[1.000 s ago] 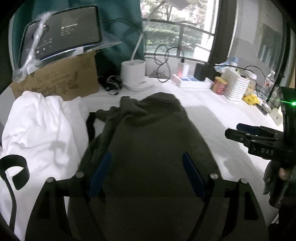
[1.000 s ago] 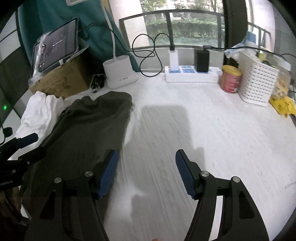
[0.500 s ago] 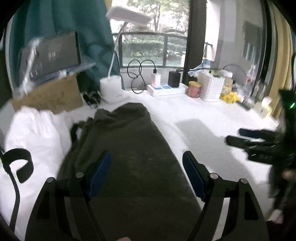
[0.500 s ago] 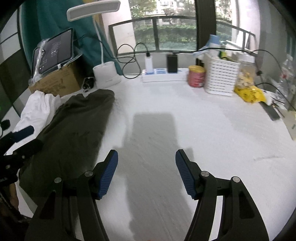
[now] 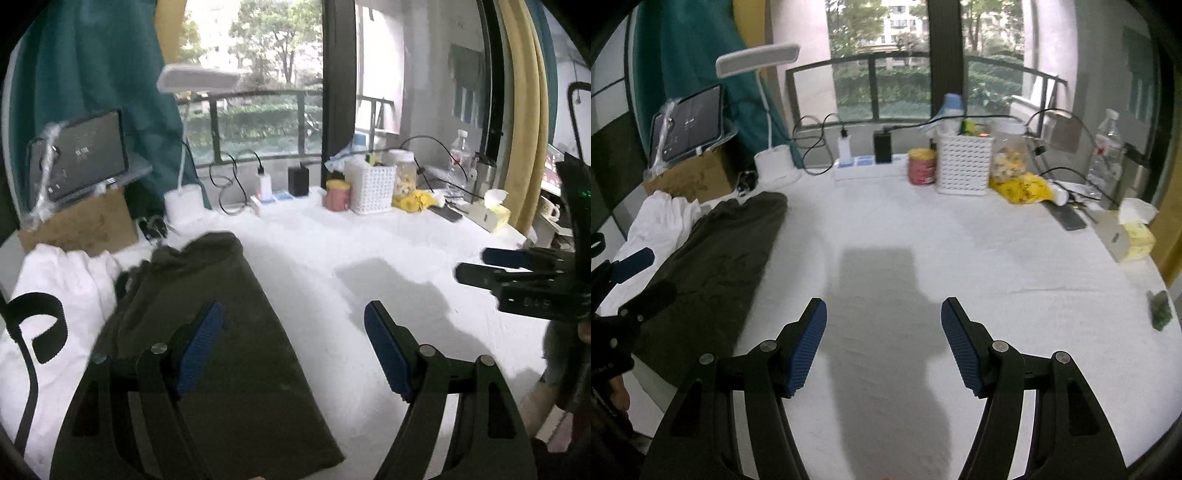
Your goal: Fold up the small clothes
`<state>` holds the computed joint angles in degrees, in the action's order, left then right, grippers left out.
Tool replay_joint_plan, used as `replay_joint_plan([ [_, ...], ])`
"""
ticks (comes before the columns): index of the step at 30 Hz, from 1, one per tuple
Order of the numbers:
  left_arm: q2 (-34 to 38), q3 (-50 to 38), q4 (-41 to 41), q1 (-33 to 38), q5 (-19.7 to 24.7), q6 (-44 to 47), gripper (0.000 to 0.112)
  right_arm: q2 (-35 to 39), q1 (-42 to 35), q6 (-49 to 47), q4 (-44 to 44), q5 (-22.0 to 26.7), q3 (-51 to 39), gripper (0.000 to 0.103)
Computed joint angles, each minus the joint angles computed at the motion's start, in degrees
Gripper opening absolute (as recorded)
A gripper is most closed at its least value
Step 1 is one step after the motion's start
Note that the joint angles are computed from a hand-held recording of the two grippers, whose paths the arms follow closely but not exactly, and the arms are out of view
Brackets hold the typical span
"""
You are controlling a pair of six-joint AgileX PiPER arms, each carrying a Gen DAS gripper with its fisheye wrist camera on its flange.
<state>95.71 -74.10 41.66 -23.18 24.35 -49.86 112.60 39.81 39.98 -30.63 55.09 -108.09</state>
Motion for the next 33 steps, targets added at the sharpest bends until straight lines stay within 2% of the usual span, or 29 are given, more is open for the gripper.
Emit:
replay_joint_plan([
  [4,-1.79,0.47,7.52,-1.88,0.65,-8.21,0.079,-4.8,-0.39,1.65,-1.07,-2.17,5.35,0.068],
  [7,-3.23,0.97,14.75,-3.6,1.65,-14.79,0.079,-6.79,-0.13,3.4,-3.22,-1.98,6.92,0.068],
  [11,-3.83,-0.42,17.23,-4.85,3.06,-16.32,0.079,-9.28,0.52,5.55,-6.72,-1.0,8.24,0.068],
  [19,-6.13,-2.27,20.12,-6.47,2.61,-17.56,0.079,-14.4,3.27,10.02,-15.52,2.66,9.39,0.068],
  [20,-6.51,-2.38,19.95,-6.73,2.52,-17.08,0.084,-14.9,3.77,10.55,-16.62,3.2,9.41,0.068],
  [21,-6.9,-2.46,20.08,-7.03,2.55,-16.87,0.095,-15.42,4.35,11.13,-17.8,3.76,9.41,0.068],
  [23,-8.16,-1.65,24.94,-8.22,3.18,-21.03,0.1,-16.19,5.19,11.89,-19.55,4.53,9.21,0.068],
  [33,-12.99,-0.7,30.71,-10.1,4.22,-24.95,0.1,-20.72,12.07,17.3,-30.41,9.06,8.95,0.068],
])
